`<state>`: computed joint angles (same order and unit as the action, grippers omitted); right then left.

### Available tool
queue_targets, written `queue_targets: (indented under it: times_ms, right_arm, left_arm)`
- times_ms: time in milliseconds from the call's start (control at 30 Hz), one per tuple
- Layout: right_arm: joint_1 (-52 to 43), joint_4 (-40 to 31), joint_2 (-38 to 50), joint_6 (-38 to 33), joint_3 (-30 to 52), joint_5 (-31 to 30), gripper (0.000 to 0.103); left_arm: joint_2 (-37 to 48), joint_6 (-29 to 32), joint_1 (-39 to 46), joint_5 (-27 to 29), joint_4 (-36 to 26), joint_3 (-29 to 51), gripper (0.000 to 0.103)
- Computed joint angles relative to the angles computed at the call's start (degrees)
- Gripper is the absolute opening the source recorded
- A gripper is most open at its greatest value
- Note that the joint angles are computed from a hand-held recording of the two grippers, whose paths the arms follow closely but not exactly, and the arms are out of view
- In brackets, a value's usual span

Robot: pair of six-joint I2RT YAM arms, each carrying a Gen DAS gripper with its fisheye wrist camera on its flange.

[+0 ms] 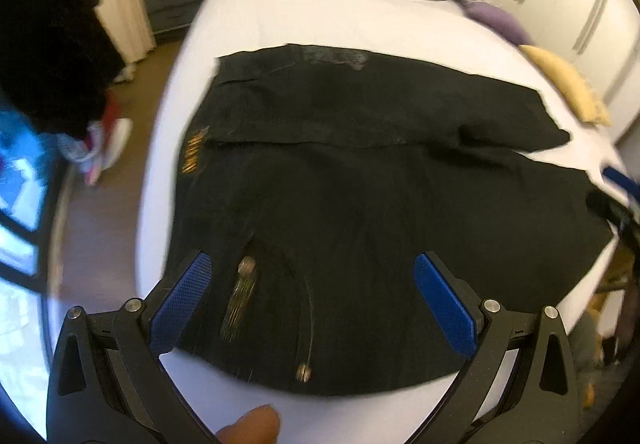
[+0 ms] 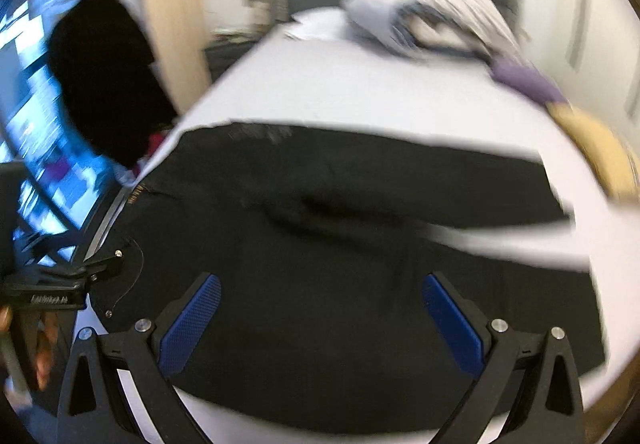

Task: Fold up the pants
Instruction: 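Grasp the jeans waistband with the left tool while the right tool grasps the other waistband end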

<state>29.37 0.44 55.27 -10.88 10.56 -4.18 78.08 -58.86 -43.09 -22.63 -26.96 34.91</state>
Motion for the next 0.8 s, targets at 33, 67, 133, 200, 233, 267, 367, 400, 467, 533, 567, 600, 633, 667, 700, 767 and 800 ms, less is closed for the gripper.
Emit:
queue_targets:
  times_ms: [33, 67, 133, 200, 233, 267, 367, 400, 467, 533, 567, 600, 633, 667, 700, 767, 800]
  right_arm:
    - [-1.09, 2.08, 2.49, -3.43, 1.43, -1.33, 0.103]
    - [-2.39, 4.29, 5.92, -6.90, 3.23, -3.12, 0.103]
    - [-5.70, 6.61, 15.69, -13.69, 9.30, -8.62, 0.103]
    - [-7.74, 5.35, 26.05, -18.80, 17.49, -12.00, 0.103]
    - [-8.44, 4.18, 30.31, -20.90, 21.24, -12.98, 0.103]
    - [-8.78, 2.14, 35.92, -23.37, 26.56, -13.85, 0.103]
    - [-9.20, -5.40, 48.42, -27.65, 41.06, -15.78, 0.102]
    - [-9.10, -7.61, 50.99, -28.39, 44.57, -16.55, 0.100]
    - [-9.30, -13.73, 57.57, -30.27, 54.08, -18.53, 0.090]
    - [-10.01, -20.85, 64.27, -31.37, 64.27, -22.21, 0.087]
    - [-10.01, -23.06, 66.54, -31.37, 67.69, -23.73, 0.086]
    - [-10.26, -26.11, 69.50, -31.80, 72.13, -25.99, 0.085]
    - [-10.31, -28.03, 71.89, -32.35, 75.52, -26.90, 0.081]
    - [-10.08, -29.14, 73.91, -32.79, 78.20, -27.17, 0.080]
    - [-9.85, -29.36, 74.80, -33.11, 79.17, -27.22, 0.079]
    - [-9.33, -32.07, 78.96, -34.49, 84.73, -27.16, 0.078]
    - [-9.33, -34.02, 80.65, -35.26, 87.26, -27.26, 0.077]
  left_arm:
    - [1.28, 2.79, 2.36, 2.09, -0.01, 0.67, 0.103]
    - [2.46, 6.07, 5.67, 4.68, 0.64, 1.10, 0.103]
    - [1.90, 11.78, 13.14, 8.20, 4.09, 0.46, 0.103]
    - [2.52, 20.23, 20.39, 10.09, 7.38, 1.94, 0.103]
    - [4.08, 24.66, 23.31, 10.72, 8.58, 3.78, 0.103]
    - [6.83, 30.85, 27.28, 11.38, 10.07, 6.91, 0.103]
    - [15.97, 45.89, 35.56, 17.16, 14.35, 15.81, 0.103]
    - [20.96, 51.31, 38.21, 20.00, 13.65, 21.01, 0.103]
    - [29.72, 60.00, 42.11, 24.37, 11.05, 30.86, 0.093]
    - [39.19, 67.58, 44.88, 28.49, 3.93, 43.33, 0.087]
    - [43.91, 70.93, 46.20, 30.96, -0.75, 49.81, 0.084]
    - [48.45, 73.92, 47.13, 32.17, -5.07, 56.22, 0.083]
    - [51.48, 76.20, 47.54, 32.82, -8.08, 60.58, 0.083]
    - [55.67, 79.10, 48.19, 34.23, -12.36, 66.76, 0.083]
    - [58.43, 80.67, 48.62, 35.02, -15.12, 70.94, 0.083]
    - [65.65, 82.99, 49.38, 37.41, -23.21, 82.04, 0.083]
    - [70.43, 84.17, 49.71, 38.87, -28.66, 89.24, 0.083]
